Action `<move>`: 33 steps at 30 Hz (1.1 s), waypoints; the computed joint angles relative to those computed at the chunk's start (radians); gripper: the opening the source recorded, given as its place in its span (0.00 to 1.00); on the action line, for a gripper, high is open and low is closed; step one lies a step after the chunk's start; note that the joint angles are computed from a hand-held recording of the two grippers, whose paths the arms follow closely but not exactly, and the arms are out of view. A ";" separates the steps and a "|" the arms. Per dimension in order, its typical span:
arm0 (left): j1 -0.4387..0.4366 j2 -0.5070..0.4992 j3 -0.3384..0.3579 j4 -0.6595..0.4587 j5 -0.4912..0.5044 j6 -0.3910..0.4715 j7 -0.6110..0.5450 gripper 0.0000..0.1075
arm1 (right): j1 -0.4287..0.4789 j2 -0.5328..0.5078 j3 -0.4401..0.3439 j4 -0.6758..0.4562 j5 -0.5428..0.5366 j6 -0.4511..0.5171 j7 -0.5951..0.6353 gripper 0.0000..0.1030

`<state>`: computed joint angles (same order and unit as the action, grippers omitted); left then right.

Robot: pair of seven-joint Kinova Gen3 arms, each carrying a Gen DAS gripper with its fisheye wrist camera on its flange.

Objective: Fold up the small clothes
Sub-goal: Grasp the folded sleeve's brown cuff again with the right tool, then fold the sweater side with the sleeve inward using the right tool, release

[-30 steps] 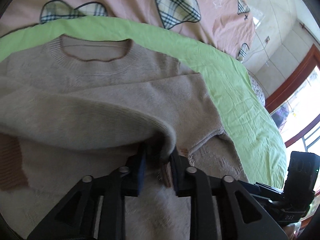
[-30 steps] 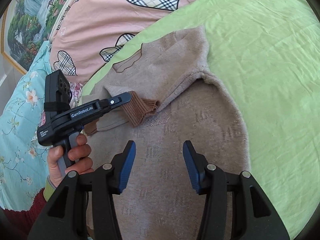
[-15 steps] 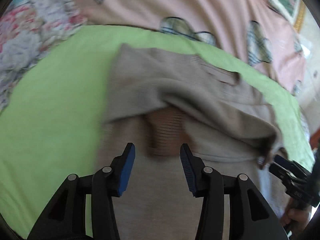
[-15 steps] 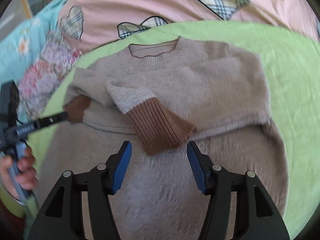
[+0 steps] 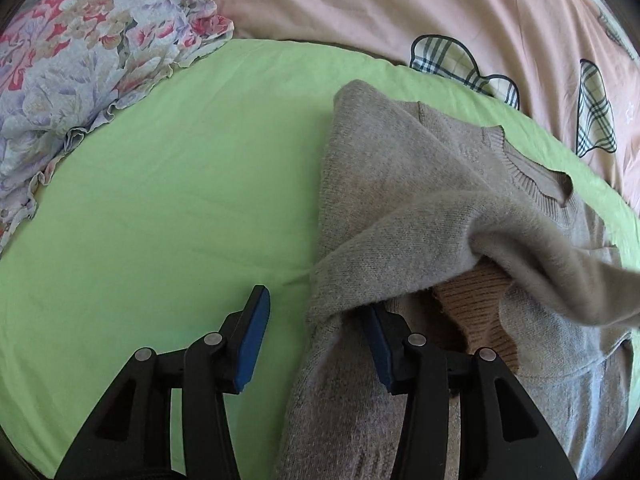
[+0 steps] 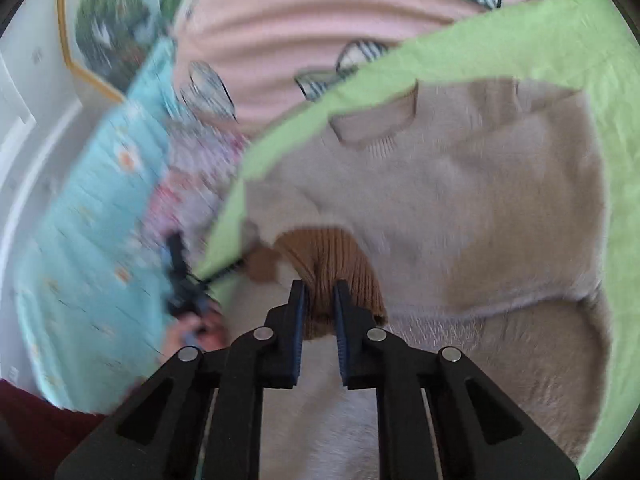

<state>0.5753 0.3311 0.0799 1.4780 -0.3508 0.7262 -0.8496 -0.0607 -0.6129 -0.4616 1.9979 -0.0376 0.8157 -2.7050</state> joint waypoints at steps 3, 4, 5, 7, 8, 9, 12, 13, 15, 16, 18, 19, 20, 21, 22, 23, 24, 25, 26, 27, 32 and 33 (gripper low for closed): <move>-0.018 -0.013 0.004 0.022 0.022 -0.027 -0.006 0.47 | 0.023 -0.026 0.078 -0.011 0.020 0.073 0.016 0.12; -0.021 -0.017 0.006 0.029 0.027 -0.034 -0.007 0.48 | 0.037 -0.020 0.084 -0.023 0.027 0.110 0.016 0.12; -0.021 -0.018 0.005 0.033 0.027 -0.041 -0.006 0.49 | 0.060 -0.014 0.094 -0.024 0.033 0.141 0.017 0.12; -0.005 -0.019 -0.004 0.040 0.005 -0.048 0.014 0.51 | 0.104 0.013 0.080 -0.030 0.070 0.204 -0.008 0.11; 0.000 -0.018 -0.007 0.039 -0.003 -0.046 0.024 0.51 | 0.134 0.024 0.060 -0.025 0.090 0.226 -0.034 0.00; 0.000 -0.016 -0.007 0.039 -0.006 -0.046 0.026 0.51 | 0.152 0.036 0.043 -0.023 0.110 0.248 -0.054 0.00; 0.002 -0.020 -0.009 0.050 -0.014 -0.060 0.041 0.51 | 0.190 0.037 -0.022 -0.003 0.175 0.268 -0.136 0.01; 0.000 -0.021 -0.009 0.055 -0.015 -0.068 0.044 0.52 | 0.193 0.029 -0.044 0.004 0.184 0.270 -0.165 0.01; 0.002 -0.027 -0.012 0.069 -0.019 -0.085 0.059 0.52 | 0.180 0.023 -0.065 0.002 0.183 0.284 -0.199 0.02; 0.003 -0.031 -0.014 0.078 -0.021 -0.096 0.069 0.52 | 0.173 0.017 -0.083 0.005 0.184 0.280 -0.215 0.04; -0.003 -0.046 -0.015 0.103 -0.021 -0.128 0.090 0.53 | 0.177 0.013 -0.146 -0.003 0.201 0.297 -0.242 0.20; -0.008 -0.049 -0.011 0.100 -0.011 -0.120 0.087 0.53 | 0.192 0.029 -0.186 -0.013 0.215 0.308 -0.256 0.46; -0.009 -0.054 -0.009 0.098 -0.009 -0.115 0.090 0.53 | 0.193 0.040 -0.208 -0.013 0.226 0.305 -0.266 0.70; -0.003 -0.066 -0.011 0.104 -0.016 -0.121 0.104 0.52 | 0.188 0.051 -0.230 -0.012 0.245 0.299 -0.280 0.73; 0.001 -0.074 -0.010 0.109 -0.025 -0.127 0.114 0.53 | 0.201 0.069 -0.261 -0.019 0.261 0.310 -0.280 0.73; 0.013 -0.079 -0.011 0.107 -0.046 -0.123 0.125 0.53 | 0.203 0.088 -0.276 -0.025 0.274 0.323 -0.288 0.73; 0.020 -0.077 -0.010 0.101 -0.061 -0.114 0.134 0.53 | 0.201 0.107 -0.283 -0.030 0.289 0.330 -0.295 0.73; 0.025 -0.072 -0.008 0.094 -0.075 -0.106 0.139 0.54 | 0.195 0.129 -0.285 -0.033 0.306 0.331 -0.302 0.73; 0.027 -0.063 -0.005 0.086 -0.083 -0.095 0.138 0.54 | 0.188 0.147 -0.285 -0.032 0.323 0.326 -0.307 0.73; 0.027 -0.052 -0.003 0.075 -0.085 -0.081 0.137 0.54 | 0.181 0.166 -0.288 -0.032 0.342 0.322 -0.313 0.73; -0.004 -0.028 0.002 0.034 -0.027 -0.057 0.106 0.54 | 0.084 0.211 -0.175 -0.023 0.344 0.254 -0.286 0.06; 0.001 -0.036 -0.005 0.040 -0.036 -0.071 0.115 0.54 | 0.064 0.191 -0.150 -0.027 0.347 0.227 -0.291 0.06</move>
